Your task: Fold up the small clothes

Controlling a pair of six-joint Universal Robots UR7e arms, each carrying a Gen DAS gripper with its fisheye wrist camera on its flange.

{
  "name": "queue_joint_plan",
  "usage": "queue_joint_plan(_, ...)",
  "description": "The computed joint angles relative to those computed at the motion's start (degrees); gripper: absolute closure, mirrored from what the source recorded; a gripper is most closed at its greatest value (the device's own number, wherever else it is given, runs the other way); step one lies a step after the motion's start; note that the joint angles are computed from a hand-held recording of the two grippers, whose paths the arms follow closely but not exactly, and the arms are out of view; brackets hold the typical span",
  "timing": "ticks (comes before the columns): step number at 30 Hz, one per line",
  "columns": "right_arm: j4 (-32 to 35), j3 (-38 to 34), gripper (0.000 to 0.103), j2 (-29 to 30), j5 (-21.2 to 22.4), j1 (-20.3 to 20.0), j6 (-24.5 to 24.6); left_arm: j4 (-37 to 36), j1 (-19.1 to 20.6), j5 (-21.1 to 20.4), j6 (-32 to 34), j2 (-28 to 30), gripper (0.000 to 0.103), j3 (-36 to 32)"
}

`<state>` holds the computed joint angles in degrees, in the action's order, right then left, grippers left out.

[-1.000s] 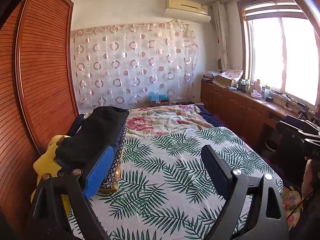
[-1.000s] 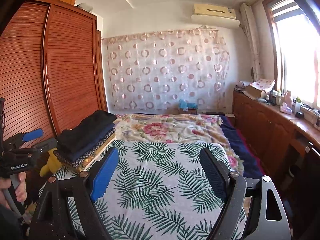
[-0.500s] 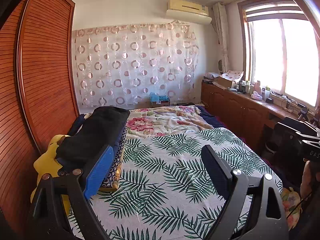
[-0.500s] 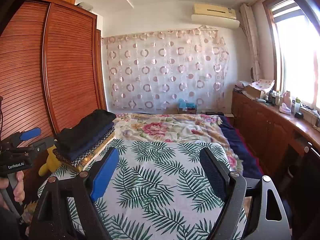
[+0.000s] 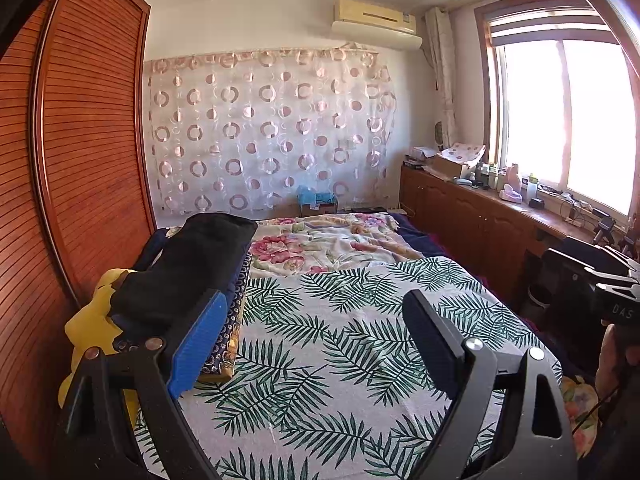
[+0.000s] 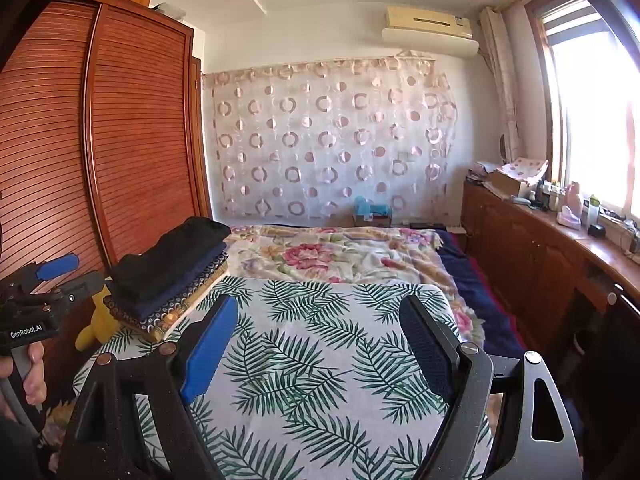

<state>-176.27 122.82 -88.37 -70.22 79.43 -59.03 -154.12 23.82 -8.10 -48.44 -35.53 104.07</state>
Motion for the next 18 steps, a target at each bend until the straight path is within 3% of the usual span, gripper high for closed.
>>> queue_joint_plan(18, 1.0, -0.9, 0.019, 0.1, 0.9, -0.8, -0.9, 1.9, -0.5, 0.2, -1.3, 0.4, 0.013, -1.0)
